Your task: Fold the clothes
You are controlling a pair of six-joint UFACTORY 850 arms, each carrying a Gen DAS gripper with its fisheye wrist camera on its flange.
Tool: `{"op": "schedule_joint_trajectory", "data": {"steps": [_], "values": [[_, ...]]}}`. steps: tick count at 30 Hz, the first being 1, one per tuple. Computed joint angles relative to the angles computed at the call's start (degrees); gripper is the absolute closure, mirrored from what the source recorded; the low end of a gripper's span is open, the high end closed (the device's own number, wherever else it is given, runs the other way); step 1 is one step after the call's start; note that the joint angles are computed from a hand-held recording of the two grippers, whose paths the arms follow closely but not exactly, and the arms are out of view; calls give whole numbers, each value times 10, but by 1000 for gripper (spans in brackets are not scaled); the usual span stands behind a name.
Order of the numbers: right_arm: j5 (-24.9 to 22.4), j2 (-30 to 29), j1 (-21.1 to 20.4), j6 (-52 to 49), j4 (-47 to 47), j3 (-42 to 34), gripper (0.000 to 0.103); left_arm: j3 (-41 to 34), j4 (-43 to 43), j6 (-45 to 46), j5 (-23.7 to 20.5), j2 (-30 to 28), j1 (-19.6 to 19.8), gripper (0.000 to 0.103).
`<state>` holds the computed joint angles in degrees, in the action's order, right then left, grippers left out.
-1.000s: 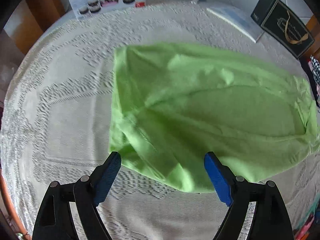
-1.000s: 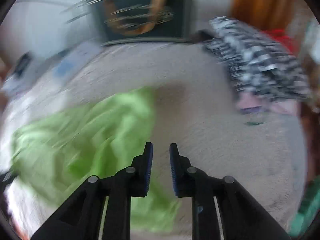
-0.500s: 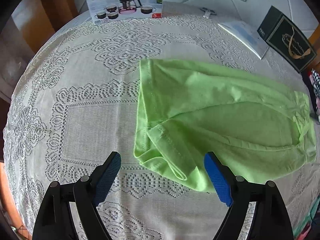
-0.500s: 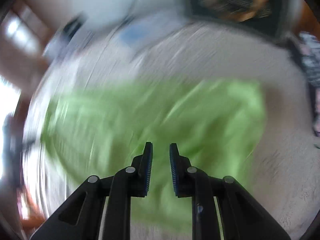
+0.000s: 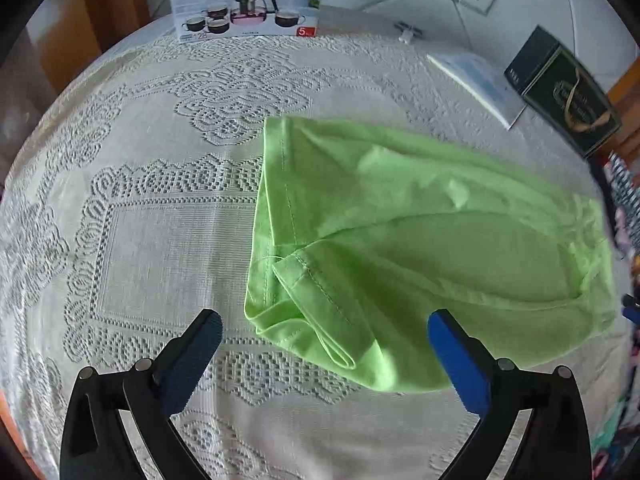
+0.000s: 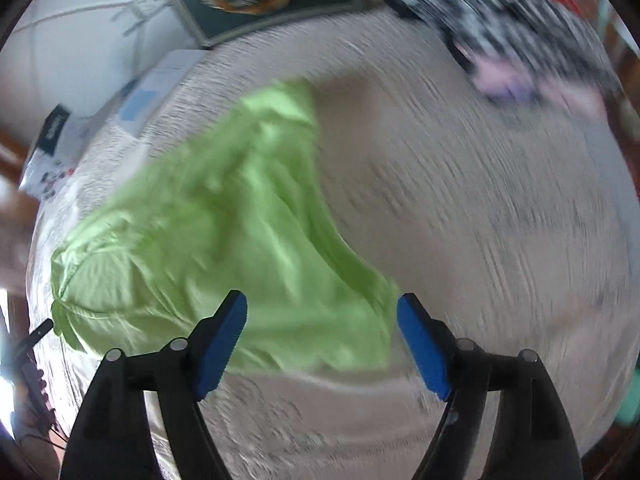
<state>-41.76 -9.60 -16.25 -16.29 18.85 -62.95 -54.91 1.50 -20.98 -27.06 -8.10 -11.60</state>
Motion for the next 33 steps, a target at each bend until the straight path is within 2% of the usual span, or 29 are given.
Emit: {"op": "schedule_joint_trajectory", "data": {"steps": [3,6,10,15,22,24,25,26,28,30,33], "values": [[4,12,-13,18,12,23,24,-3,56,-44,-8,-10,-9,0],[6,21,-24,27,31,39,23,10,1,20,-1,9,-10,0],[17,39,-23,15,45,56,23,33,47,21,-10,45,-18,0],[37,57,-9,18,17,71,23,54,45,64,-15,68,-3,0],[34,40,-1,24,2,67,23,57,29,92,30,61,-22,0],[34,34,4,31,-9,66,23,42,42,75,34,42,-24,8],[34,31,5,34,-15,65,23,32,50,63,30,31,-23,34],[34,28,5,36,-20,65,23,22,72,37,22,21,-21,66],[35,22,5,41,-32,63,23,2,126,-27,4,3,-16,70],[35,15,6,44,-39,59,23,-18,191,-95,-14,-12,-11,71],[35,10,1,29,-32,55,23,-43,242,-157,-20,-21,3,69]]}}
